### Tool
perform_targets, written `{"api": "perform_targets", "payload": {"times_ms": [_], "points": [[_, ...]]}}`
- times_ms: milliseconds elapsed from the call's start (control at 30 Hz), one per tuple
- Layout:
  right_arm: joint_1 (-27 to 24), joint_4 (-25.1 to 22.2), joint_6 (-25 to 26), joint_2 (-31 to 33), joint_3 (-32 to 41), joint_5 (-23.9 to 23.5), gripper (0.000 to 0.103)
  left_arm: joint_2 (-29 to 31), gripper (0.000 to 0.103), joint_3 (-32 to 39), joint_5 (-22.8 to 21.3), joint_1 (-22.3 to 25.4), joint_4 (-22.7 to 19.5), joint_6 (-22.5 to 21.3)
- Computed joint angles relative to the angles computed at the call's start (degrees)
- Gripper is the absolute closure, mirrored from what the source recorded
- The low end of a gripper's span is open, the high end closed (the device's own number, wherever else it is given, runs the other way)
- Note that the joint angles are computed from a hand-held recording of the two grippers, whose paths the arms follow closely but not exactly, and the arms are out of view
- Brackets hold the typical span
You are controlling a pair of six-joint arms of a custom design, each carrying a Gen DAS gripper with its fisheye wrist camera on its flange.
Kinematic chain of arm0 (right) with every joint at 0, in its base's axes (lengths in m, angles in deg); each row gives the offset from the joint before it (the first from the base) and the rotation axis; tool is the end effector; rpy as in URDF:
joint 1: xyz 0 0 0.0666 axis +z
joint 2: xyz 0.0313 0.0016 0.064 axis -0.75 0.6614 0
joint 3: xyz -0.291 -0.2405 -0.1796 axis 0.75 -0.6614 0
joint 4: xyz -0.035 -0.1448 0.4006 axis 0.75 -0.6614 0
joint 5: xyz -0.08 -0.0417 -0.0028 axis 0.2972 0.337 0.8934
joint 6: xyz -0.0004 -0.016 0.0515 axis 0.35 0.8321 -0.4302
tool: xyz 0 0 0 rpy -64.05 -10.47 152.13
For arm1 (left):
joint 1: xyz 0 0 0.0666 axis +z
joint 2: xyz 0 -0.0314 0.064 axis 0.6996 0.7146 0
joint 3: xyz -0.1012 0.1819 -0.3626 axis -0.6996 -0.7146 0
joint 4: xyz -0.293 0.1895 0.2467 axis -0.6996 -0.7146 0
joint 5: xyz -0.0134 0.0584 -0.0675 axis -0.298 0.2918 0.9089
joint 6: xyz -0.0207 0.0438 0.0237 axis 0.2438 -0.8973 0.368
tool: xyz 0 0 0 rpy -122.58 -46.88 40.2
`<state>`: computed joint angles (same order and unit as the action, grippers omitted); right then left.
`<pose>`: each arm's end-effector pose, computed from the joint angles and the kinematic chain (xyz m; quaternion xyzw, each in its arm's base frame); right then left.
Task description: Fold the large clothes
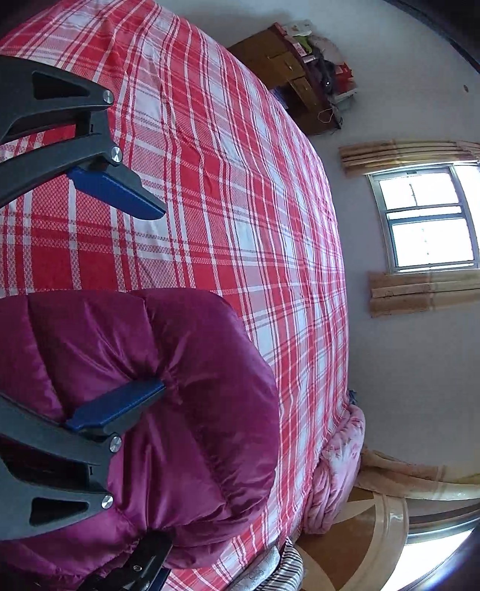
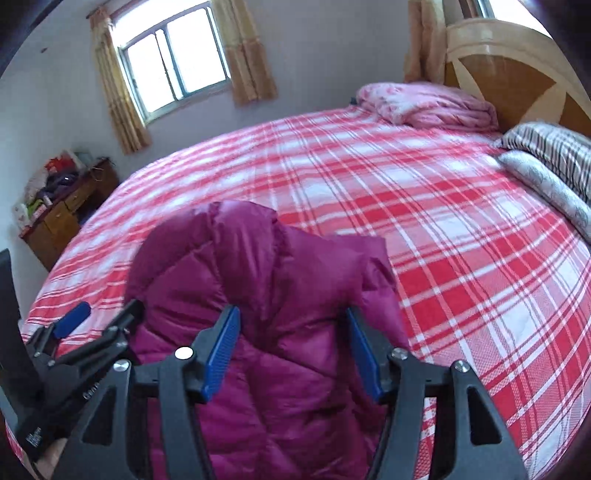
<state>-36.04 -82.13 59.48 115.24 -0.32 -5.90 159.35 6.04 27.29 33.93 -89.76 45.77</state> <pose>0.5036 0.1049 0.4141 0.1528 0.9056 0.0492 0.3925 0.5732 -0.1058 0.4052 0.1158 0.8929 -0.0157 0.4348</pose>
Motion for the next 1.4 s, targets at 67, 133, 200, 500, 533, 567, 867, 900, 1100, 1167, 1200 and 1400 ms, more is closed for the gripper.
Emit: {"api": "perform_targets", "payload": {"times_ms": [67, 133, 200, 500, 533, 567, 867, 900, 1100, 1167, 1200, 1400], "points": [[-0.6, 0.6, -0.6, -0.1, -1.1, -1.2, 0.041, 0.5, 0.015, -0.5, -0.5, -0.7, 0.7, -0.5], [-0.8, 1.6, -1.0, -0.5, -2.3, -1.2, 0.041, 0.6, 0.011, -1.1, -2.3, -1.5, 1.6, -1.0], [-1.2, 1.9, -1.4, 0.5, -1.8, -1.4, 0.041, 1.4, 0.01, -1.2, -3.7, -2.1, 2.7, -1.7], [-1.8, 4.1, -1.9, 1.4, -3.4, -2.6, 0.04, 3.0, 0.005, -0.8, -3.0, -1.8, 2.7, -1.1], [-1.7, 4.1, -2.1, 1.4, -3.5, -2.6, 0.04, 3.0, 0.005, -0.8, -3.2, -1.9, 2.6, -1.2], [-1.8, 4.3, -2.1, 1.4, -3.6, -2.7, 0.04, 3.1, 0.005, -0.7, -3.2, -1.9, 2.4, -1.2], [-2.4, 4.2, -2.7, 2.1, -3.6, -3.8, 0.04, 4.5, 0.005, 0.9, -0.1, -1.3, -0.6, -0.1], [-2.4, 4.1, -2.7, 2.3, -3.5, -3.8, 0.04, 4.5, 0.005, 0.9, 0.1, -1.3, -0.7, 0.0], [-2.7, 3.6, -2.7, 2.7, -3.2, -4.3, 0.04, 5.0, 0.004, 1.6, 2.2, -0.8, -2.2, 0.8], [-2.8, 3.4, -2.7, 2.8, -3.1, -4.5, 0.04, 5.1, 0.004, 1.7, 2.7, -0.7, -2.4, 1.0], [-2.8, 3.4, -2.7, 2.8, -3.1, -4.5, 0.04, 5.1, 0.004, 1.7, 2.8, -0.7, -2.5, 1.0], [-2.8, 3.3, -2.6, 2.8, -3.1, -4.5, 0.039, 5.3, 0.004, 1.9, 3.2, -0.5, -2.8, 1.0]]}}
